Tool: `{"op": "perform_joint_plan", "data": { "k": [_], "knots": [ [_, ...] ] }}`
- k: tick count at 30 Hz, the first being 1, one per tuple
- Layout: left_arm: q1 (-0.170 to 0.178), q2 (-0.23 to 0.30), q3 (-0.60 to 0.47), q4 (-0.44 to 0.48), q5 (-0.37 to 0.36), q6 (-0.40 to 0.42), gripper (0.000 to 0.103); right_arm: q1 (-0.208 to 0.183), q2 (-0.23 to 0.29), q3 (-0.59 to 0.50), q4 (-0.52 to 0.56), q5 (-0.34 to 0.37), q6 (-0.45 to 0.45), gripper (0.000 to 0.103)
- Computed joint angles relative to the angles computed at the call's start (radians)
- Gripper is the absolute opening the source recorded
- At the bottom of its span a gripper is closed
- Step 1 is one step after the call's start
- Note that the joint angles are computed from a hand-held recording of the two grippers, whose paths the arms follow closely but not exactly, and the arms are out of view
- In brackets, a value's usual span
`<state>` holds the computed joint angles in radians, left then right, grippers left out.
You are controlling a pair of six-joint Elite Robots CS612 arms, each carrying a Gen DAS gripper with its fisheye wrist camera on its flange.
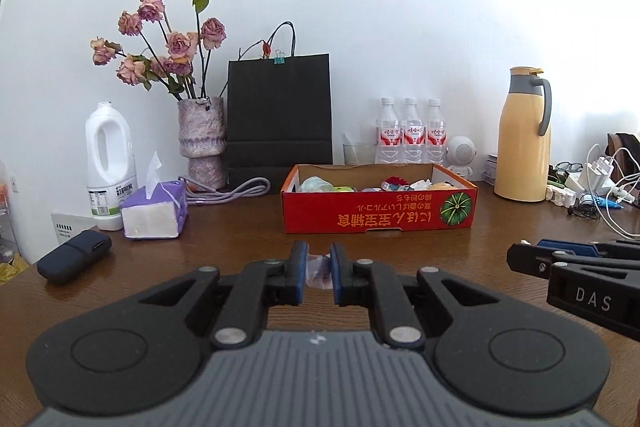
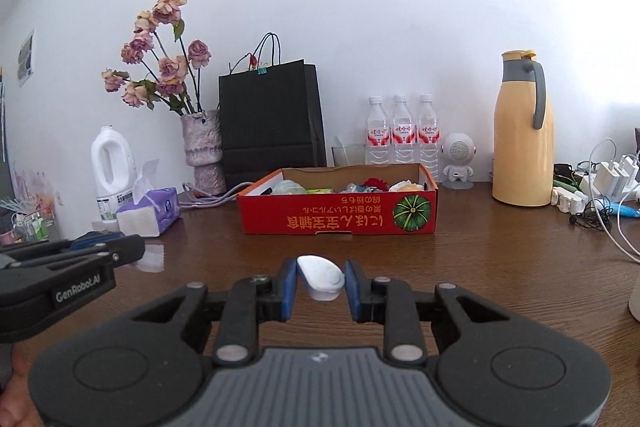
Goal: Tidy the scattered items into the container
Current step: 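Carry the white object into the red box and open the right tool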
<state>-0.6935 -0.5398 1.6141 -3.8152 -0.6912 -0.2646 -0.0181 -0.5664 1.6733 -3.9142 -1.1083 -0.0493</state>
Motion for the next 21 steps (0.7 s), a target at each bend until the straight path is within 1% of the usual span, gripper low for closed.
{"op": "perform_joint_plan", "data": {
  "k": [3,5,7,8,11,12,13,15,16,17,19,21],
  "knots": [
    [0.007,0.000,-0.008,0.012,-0.010,-0.008,0.013,0.001,-0.002,-0.008,0.001,-0.014,-0.005,0.024],
    [0.022,-0.001,-0.029,0.026,-0.044,-0.010,0.013,-0.001,0.008,-0.039,-0.004,-0.018,-0.015,0.024],
    [0.044,0.003,-0.068,0.037,-0.093,-0.009,0.013,0.004,0.017,-0.087,0.016,-0.042,-0.019,0.025],
    [0.057,0.011,-0.102,0.039,-0.109,-0.005,0.013,0.007,0.022,-0.122,0.036,-0.049,-0.021,0.025],
    [0.089,0.053,-0.243,0.049,-0.128,0.099,0.013,0.018,0.047,-0.243,0.095,-0.055,0.009,0.025],
    [0.101,0.064,-0.287,0.061,-0.143,0.114,0.013,0.026,0.059,-0.287,0.107,-0.064,0.017,0.024],
    [0.111,0.077,-0.334,0.075,-0.147,0.124,0.013,0.034,0.072,-0.337,0.131,-0.073,0.011,0.024],
    [0.125,0.119,-0.450,0.079,-0.122,0.205,0.013,0.047,0.097,-0.428,0.166,-0.087,0.032,0.024],
    [0.133,0.135,-0.499,0.094,-0.121,0.219,0.013,0.051,0.110,-0.476,0.188,-0.084,0.043,0.024],
    [0.142,0.145,-0.535,0.117,-0.129,0.209,0.013,0.056,0.123,-0.521,0.207,-0.089,0.051,0.024],
    [0.159,0.166,-0.601,0.166,-0.153,0.192,0.013,0.065,0.149,-0.603,0.249,-0.102,0.061,0.024],
    [0.177,0.193,-0.674,0.219,-0.187,0.199,0.014,0.071,0.177,-0.688,0.314,-0.102,0.069,0.024]
  ]
}}
